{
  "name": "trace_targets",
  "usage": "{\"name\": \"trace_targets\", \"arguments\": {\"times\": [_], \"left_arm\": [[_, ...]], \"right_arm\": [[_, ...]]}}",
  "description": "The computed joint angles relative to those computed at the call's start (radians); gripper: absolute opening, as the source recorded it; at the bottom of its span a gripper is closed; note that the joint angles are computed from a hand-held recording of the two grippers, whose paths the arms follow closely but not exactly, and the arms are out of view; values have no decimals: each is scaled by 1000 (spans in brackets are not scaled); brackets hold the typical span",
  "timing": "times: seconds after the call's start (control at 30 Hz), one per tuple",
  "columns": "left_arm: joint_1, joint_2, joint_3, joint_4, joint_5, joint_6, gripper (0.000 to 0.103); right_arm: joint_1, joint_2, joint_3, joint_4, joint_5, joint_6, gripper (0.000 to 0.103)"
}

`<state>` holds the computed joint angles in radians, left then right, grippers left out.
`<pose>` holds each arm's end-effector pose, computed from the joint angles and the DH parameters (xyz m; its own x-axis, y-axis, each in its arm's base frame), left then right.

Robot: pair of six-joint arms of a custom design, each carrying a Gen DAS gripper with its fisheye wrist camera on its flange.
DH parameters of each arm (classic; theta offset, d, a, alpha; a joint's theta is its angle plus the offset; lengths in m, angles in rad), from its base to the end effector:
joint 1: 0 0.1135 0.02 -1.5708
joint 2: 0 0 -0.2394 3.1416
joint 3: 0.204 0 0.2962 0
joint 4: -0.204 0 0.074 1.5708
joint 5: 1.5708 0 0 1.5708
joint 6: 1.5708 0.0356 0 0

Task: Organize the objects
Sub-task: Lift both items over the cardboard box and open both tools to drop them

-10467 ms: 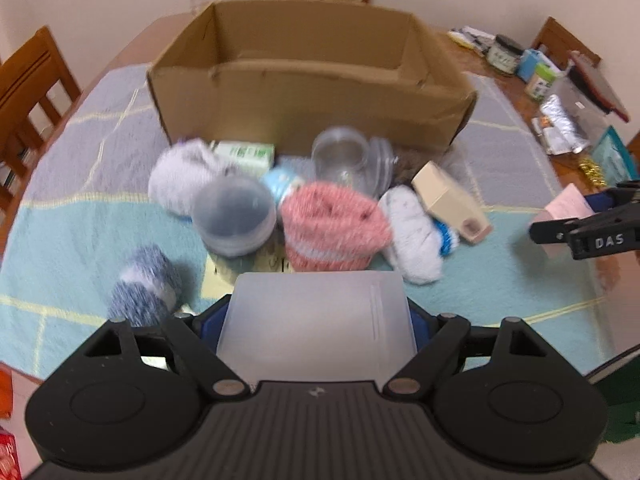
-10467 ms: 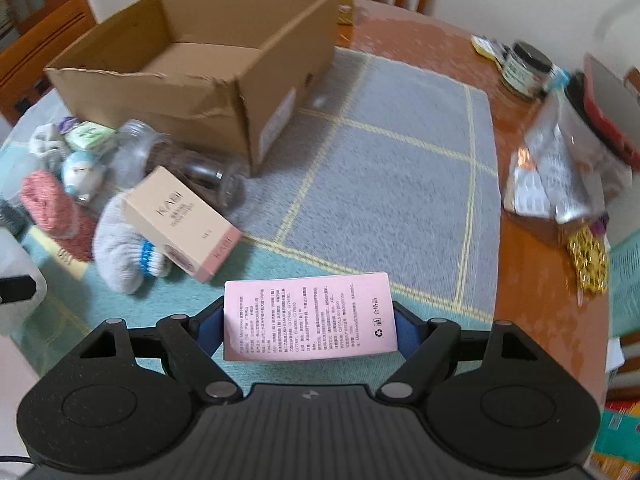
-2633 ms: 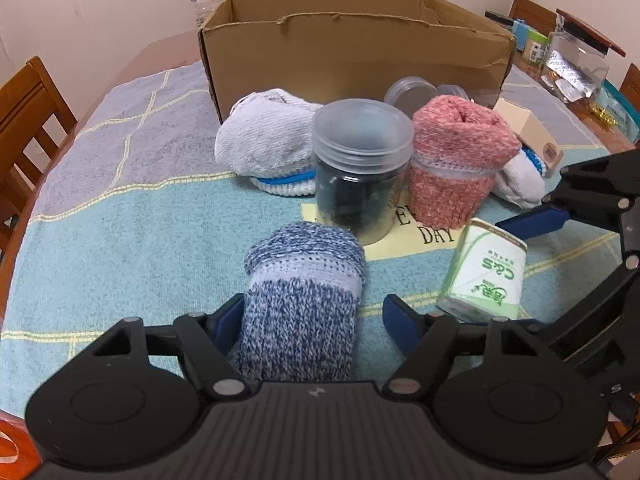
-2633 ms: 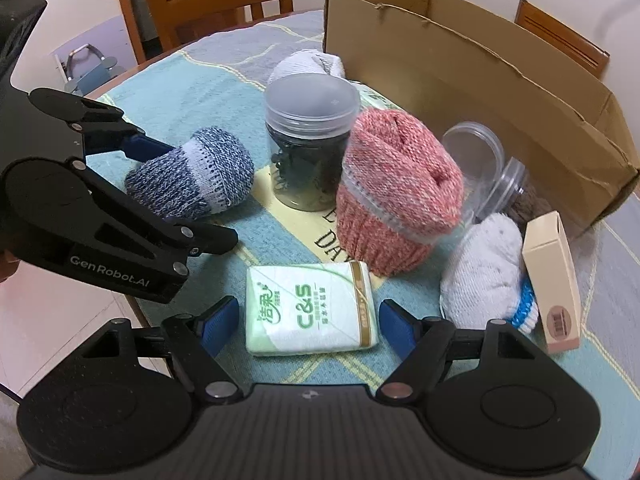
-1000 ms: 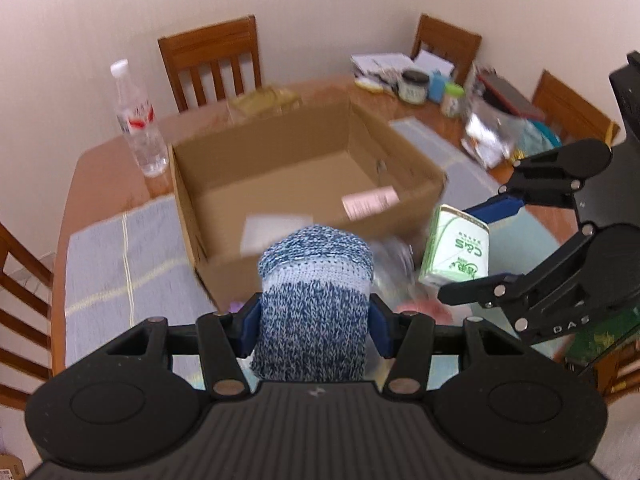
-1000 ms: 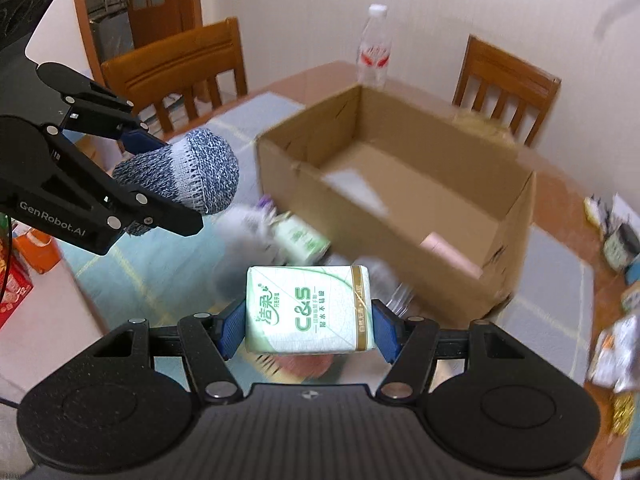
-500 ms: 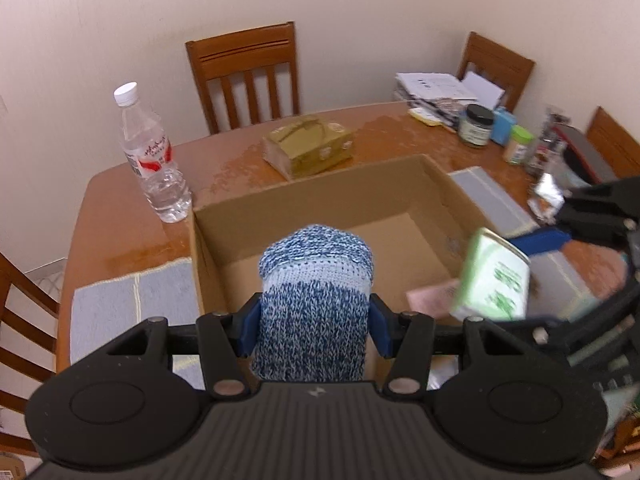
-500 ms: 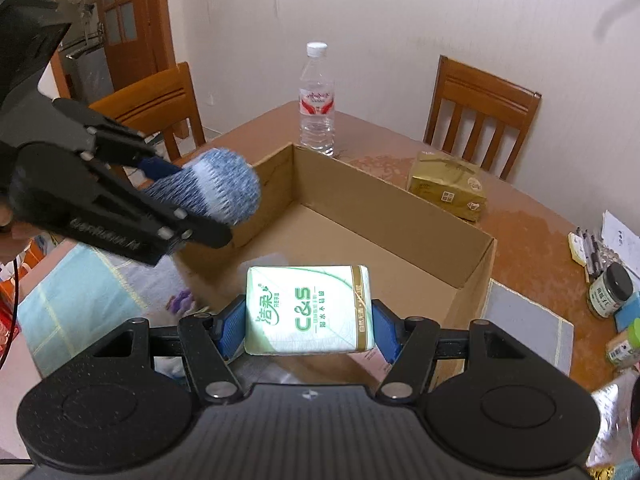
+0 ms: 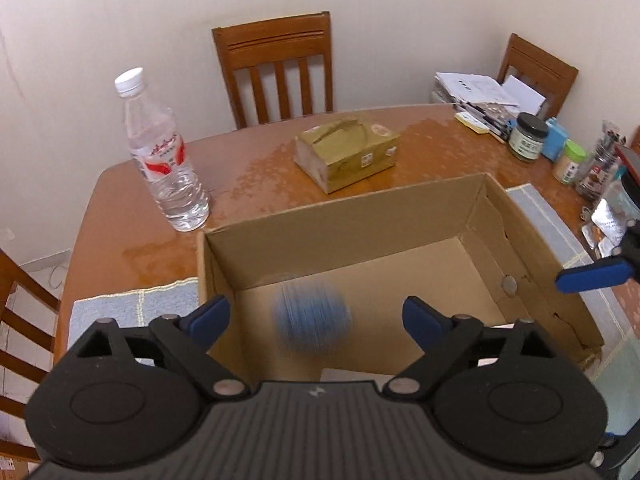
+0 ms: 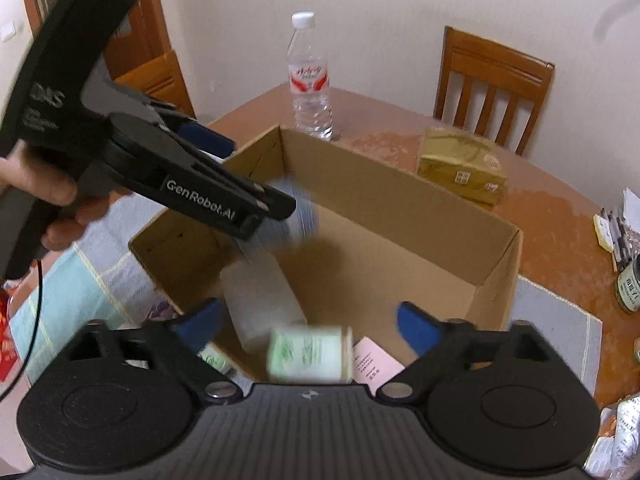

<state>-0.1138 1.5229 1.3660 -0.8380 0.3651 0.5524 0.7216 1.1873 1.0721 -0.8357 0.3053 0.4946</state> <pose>0.3590 -0.0538 0.2766 -0.5523 0.5565 -0.6207 0.6920 0.7212 0.0308 0.2234 0.1823 0.2739 -0.7747 -0.0786 -0.6275 -0.1491 0.9870 0.0604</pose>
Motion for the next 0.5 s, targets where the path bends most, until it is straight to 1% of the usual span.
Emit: {"name": "trace_targets", "arguments": {"times": [0.1, 0.17, 0.23, 0.5], "left_arm": [[6, -23, -11, -10, -8, 1, 95], [16, -51, -28, -13, 8, 20, 99], [26, -82, -52, -14, 18, 38, 100], [71, -218, -181, -57, 11, 120, 100]], "right_arm": [[14, -3, 8, -25, 30, -1, 103], [27, -4, 11, -35, 48, -1, 103], [46, -8, 11, -46, 62, 7, 103], [178, 18, 13, -131, 141, 117, 103]]}}
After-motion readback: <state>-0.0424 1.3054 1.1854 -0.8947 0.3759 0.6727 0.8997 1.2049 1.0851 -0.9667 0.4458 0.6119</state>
